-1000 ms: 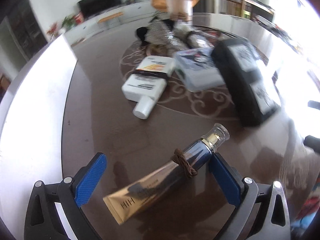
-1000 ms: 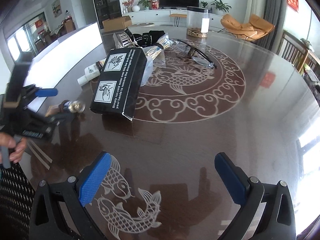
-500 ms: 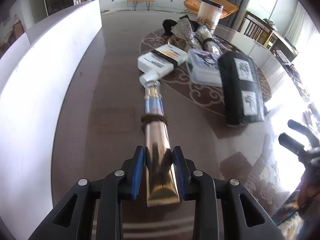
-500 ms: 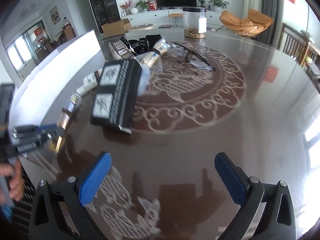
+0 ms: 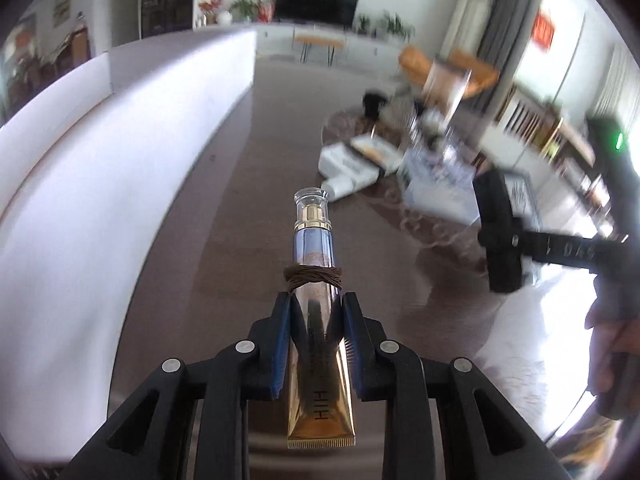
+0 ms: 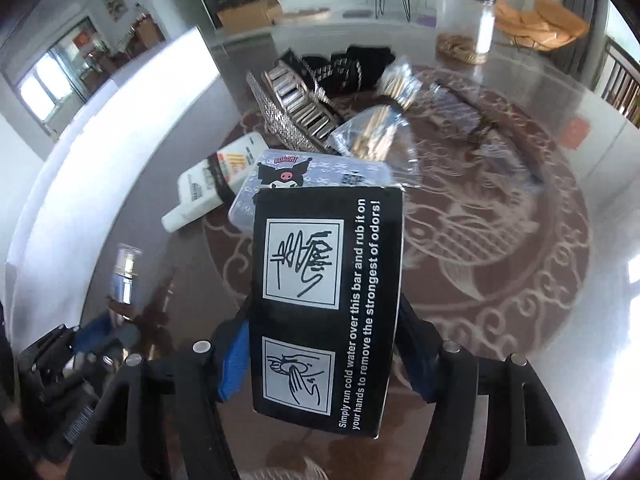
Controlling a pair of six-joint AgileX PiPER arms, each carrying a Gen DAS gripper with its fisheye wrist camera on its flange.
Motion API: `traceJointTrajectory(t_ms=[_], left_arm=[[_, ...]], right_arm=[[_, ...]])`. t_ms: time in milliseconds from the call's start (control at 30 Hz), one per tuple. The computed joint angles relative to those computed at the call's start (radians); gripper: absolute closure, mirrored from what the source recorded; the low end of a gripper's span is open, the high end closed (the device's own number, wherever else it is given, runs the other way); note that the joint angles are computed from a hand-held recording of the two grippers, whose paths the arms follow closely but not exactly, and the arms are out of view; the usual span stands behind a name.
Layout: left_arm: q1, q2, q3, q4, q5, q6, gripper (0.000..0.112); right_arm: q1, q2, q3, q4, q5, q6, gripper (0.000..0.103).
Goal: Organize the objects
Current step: 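Grasp and lift the black soap box with the right tool while the left tool lifts the gold tube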
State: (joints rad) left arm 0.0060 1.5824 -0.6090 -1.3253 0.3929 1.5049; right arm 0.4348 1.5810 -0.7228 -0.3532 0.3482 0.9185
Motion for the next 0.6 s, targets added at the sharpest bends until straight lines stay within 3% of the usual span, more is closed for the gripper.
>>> traceJointTrajectory(t_ms=[100, 233, 300, 433, 500, 600], left_arm=[[0.108, -0.086, 0.061, -0.074, 0.11, 0.083, 0.087], [0.243, -0.235, 0.106, -0.045, 0.247, 0.041, 0.087], [0.282, -0.269, 0.08, -0.033, 0.292, -0.006, 0.087], [0.506, -0.271, -0.086, 0.077, 0.474, -0.142, 0.087], [0.569, -0.21, -0.199, 0.118, 0.487, -0.211, 0.087], [0.603, -0.096, -0.351, 0.212, 0.435, -0.324, 0.087]], right_arm=[[0.005, -0.121, 0.082, 0.028, -0.004, -0.019, 0.039], [0.044, -0.228, 0.087, 0.045, 0.063, -0.042, 0.039], [0.078, -0.248, 0.052, 0.051, 0.091, -0.044, 0.039], [0.169, -0.219, -0.103, 0.035, 0.144, -0.041, 0.039], [0.226, -0.166, -0.219, 0.023, 0.167, -0.049, 0.039], [0.29, -0.037, -0.443, 0.066, 0.187, -0.131, 0.039]])
